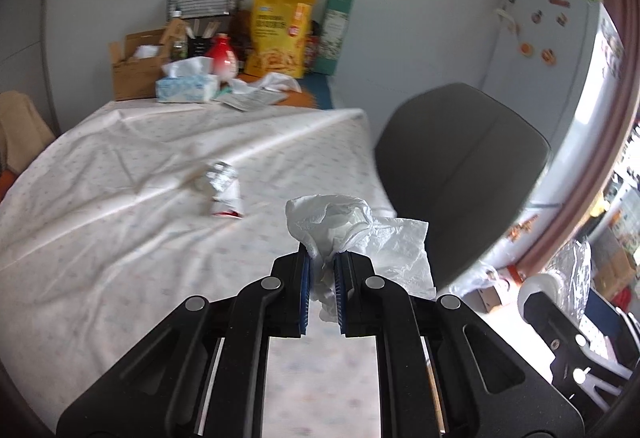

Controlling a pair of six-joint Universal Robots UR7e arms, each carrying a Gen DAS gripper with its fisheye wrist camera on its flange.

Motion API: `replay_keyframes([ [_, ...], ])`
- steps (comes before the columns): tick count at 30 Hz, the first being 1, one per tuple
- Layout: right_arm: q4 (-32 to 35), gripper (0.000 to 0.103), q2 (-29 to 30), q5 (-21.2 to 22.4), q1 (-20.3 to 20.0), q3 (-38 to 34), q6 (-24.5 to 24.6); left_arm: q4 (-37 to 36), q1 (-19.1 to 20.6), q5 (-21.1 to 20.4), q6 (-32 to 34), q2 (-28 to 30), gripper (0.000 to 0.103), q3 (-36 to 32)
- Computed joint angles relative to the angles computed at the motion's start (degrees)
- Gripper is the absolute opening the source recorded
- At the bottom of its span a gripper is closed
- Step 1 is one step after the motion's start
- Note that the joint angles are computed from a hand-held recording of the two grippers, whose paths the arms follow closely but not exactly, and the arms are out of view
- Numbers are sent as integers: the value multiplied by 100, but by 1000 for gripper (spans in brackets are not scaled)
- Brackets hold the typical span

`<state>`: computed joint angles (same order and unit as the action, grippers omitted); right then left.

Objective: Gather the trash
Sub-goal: 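Carry the plastic bag and bottle in both grippers over to the bin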

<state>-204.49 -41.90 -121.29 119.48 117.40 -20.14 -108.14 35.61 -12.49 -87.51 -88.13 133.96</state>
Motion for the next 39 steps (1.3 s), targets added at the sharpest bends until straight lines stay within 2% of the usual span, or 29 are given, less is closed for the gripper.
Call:
replay_keyframes([
  [3,-104,77,-146,-50,-195,106,3,-1428,83,-82,1117,553,11,-9],
  [8,-215,77,-393,-97,-521,271,-9,-3248,176,-212,2506,1403,11,-165],
  [10,-259,77,-480,-118,-670,317,-63,-3884,214,-323,2972,1761,11,-264],
  [13,-337,77,-572,-135,-870,388,-119,-4443,268,-482,3459,2182,11,-436],
  [19,-433,77,-730,-72,-1293,487,-105,-5051,405,-730,4164,2848,11,-841],
  [29,-635,77,-873,-226,-1908,609,18,-5680,650,-1331,5164,3693,11,-1455],
  [34,-667,77,-913,-262,-2132,627,32,-5833,728,-1609,5488,4078,11,-1758],
  [39,-513,78,-930,-140,-2314,549,147,-5756,786,-1713,5589,4283,11,-1947],
])
